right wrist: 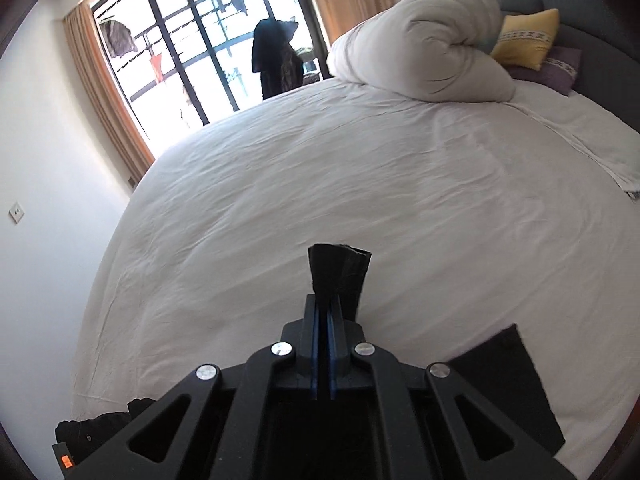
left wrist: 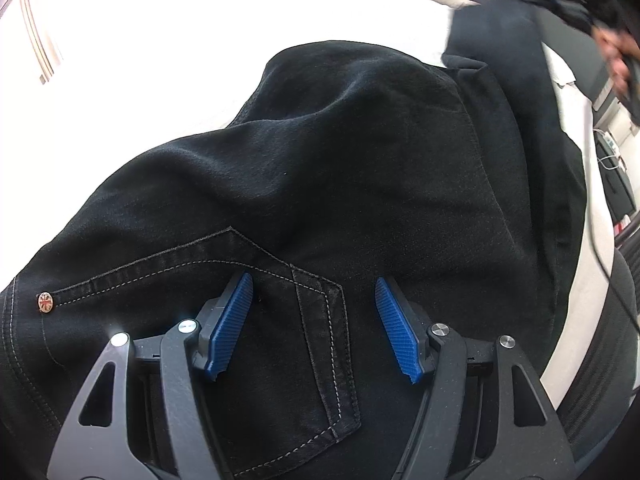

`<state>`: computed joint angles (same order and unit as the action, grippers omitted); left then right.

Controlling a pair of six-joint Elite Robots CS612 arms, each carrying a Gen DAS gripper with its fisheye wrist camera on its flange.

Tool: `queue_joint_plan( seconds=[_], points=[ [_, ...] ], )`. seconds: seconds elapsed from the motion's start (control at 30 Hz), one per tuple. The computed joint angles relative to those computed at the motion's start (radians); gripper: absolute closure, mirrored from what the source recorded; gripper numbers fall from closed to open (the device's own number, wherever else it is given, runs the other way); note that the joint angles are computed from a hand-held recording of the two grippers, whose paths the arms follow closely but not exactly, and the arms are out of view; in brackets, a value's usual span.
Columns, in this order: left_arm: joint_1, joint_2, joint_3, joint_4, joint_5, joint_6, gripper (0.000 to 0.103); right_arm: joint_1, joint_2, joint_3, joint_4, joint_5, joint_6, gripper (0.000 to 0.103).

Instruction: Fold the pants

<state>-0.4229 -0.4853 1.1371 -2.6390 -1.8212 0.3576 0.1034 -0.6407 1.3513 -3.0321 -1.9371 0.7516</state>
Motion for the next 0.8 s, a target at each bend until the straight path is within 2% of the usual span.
queue_joint_plan(
  seconds=[0.13,0.2,0.4,0.53,0.8],
  points=[
    [-0.008,-0.004,0.014,-0.017,0.019,-0.015,0.039,-0.006,-0.081,0.194,-0.115,-0.052,0.098,0.099],
    [-0.012,-0.006,0.019,-0.020,0.028,-0.025,0.039,-0.010,-0.100,0.262,-0.143,-0.061,0.153,0.099],
    [-0.025,-0.013,0.021,-0.002,0.059,-0.033,0.039,-0.015,-0.096,0.379,-0.240,-0.058,0.316,0.099],
    [-0.029,-0.010,-0.002,0.042,0.078,-0.037,0.039,-0.011,-0.083,0.413,-0.279,-0.069,0.383,0.099],
    [-0.040,-0.003,-0.020,0.063,0.115,-0.046,0.038,-0.006,-0.050,0.463,-0.348,-0.062,0.541,0.099]
  ],
)
